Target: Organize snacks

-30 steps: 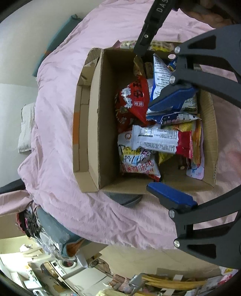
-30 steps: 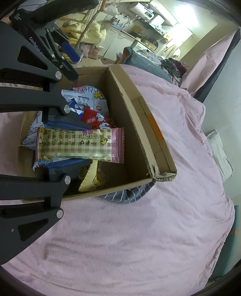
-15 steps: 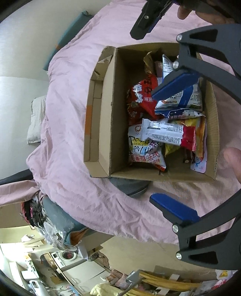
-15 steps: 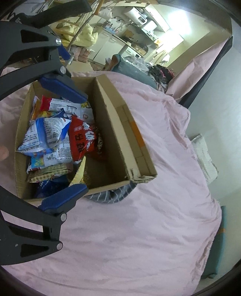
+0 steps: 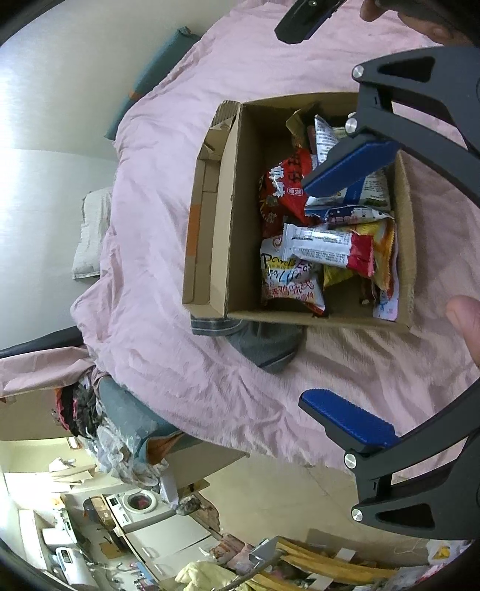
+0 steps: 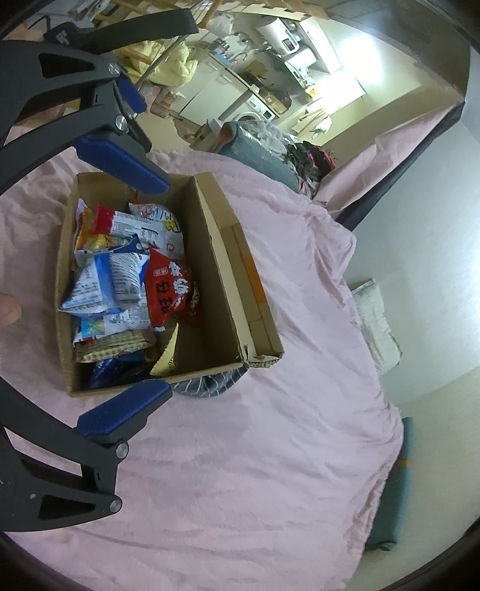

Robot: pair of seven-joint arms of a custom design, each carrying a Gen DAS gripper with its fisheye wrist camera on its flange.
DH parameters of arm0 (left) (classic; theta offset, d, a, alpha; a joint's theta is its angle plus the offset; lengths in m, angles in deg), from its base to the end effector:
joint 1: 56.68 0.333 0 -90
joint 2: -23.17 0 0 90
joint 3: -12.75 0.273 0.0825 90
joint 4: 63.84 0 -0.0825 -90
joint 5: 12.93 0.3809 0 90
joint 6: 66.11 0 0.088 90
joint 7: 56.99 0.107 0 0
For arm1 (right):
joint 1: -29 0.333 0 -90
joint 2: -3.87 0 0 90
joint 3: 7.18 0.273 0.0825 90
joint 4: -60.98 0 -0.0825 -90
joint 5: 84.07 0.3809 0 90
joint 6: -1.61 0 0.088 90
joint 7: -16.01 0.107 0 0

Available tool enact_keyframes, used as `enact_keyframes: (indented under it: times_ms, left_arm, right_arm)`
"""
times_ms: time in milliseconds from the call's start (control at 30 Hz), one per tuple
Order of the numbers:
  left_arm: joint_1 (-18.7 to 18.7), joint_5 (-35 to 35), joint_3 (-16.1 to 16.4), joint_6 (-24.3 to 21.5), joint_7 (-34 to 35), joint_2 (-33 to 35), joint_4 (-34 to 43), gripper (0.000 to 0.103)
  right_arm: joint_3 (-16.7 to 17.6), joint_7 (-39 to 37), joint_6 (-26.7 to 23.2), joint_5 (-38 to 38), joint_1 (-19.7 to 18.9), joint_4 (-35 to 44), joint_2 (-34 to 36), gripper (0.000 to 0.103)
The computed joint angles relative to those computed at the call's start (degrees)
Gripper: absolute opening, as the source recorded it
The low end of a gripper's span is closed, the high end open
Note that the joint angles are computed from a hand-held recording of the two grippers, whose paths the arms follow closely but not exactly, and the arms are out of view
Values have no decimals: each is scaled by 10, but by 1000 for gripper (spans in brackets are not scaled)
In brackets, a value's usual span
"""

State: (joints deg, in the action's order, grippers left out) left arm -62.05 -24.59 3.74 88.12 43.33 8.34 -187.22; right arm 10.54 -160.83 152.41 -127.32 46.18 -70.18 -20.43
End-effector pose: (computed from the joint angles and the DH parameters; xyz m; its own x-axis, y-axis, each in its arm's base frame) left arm 0.5190 -0.1328 0.5611 -0.3017 -0.9531 0.0237 -0.6682 0.1936 -0.7183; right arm 0.3854 0.3074 0.5492 -0.2212 -0.8817 -0.4168 -0.5173 0.4684 -0.7163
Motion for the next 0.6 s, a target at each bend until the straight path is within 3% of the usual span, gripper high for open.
enact_keyframes:
  times_ms: [367,600]
  left_arm:
    - [-15,-66,37,25,96,-93,-92,103]
    - [-12,-101,54,-10,125,-135,-126,103]
  right_arm:
    - [33,17,-57,-12,27,2,-14,103]
    - [45,40,-85,-14,52,-5,-25,103]
